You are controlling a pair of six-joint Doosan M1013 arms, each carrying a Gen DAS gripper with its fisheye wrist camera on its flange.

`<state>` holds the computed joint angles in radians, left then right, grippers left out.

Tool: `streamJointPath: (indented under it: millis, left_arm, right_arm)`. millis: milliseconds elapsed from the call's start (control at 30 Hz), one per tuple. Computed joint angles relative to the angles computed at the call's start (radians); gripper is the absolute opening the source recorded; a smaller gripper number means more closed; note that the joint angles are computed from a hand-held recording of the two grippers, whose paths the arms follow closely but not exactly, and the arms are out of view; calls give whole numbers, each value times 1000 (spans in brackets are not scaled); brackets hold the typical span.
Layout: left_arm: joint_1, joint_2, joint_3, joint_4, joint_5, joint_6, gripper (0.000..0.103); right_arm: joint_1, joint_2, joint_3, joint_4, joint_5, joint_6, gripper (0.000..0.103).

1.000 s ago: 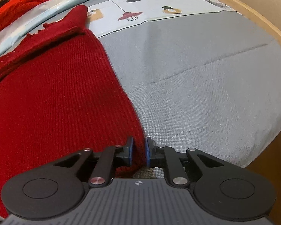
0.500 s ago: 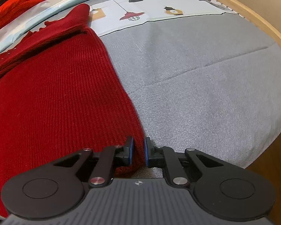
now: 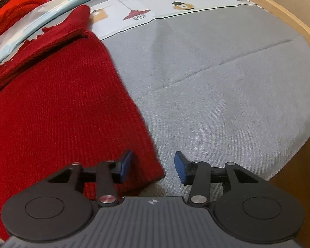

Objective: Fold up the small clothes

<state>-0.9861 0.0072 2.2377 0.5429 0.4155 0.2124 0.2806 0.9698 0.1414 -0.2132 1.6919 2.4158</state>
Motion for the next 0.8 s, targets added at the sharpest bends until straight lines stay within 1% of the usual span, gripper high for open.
streamJointPath:
  millis: [33, 100, 167, 300, 400, 467, 667, 800]
  left_arm:
    - [0, 1, -1, 0, 0, 1, 19]
    - [-2, 4, -3, 7, 3, -1, 19]
    - [-7, 5, -4, 20, 7, -10, 19]
    - [-14, 5, -3, 39, 11, -18, 17]
    - [-25, 4, -4, 65, 21, -28, 15]
    - [-28, 4, -4, 69, 24, -31, 14]
    - [-20, 0, -1, 42, 14, -21, 15]
    - [-17, 0, -2, 34, 12, -12, 15]
  right_arm:
    - [0, 2, -4, 6, -4, -10, 47]
    - [0, -3, 7, 27, -28, -37, 41]
    - [4, 22, -43, 29, -9, -81, 29]
    - [4, 14, -25, 32, -30, -91, 20]
    - [6, -6, 14, 25, -59, -92, 17]
    - [7, -5, 12, 22, -61, -93, 17]
    - [7, -29, 61, 22, -92, -94, 17]
    - [7, -34, 72, 22, -98, -95, 17]
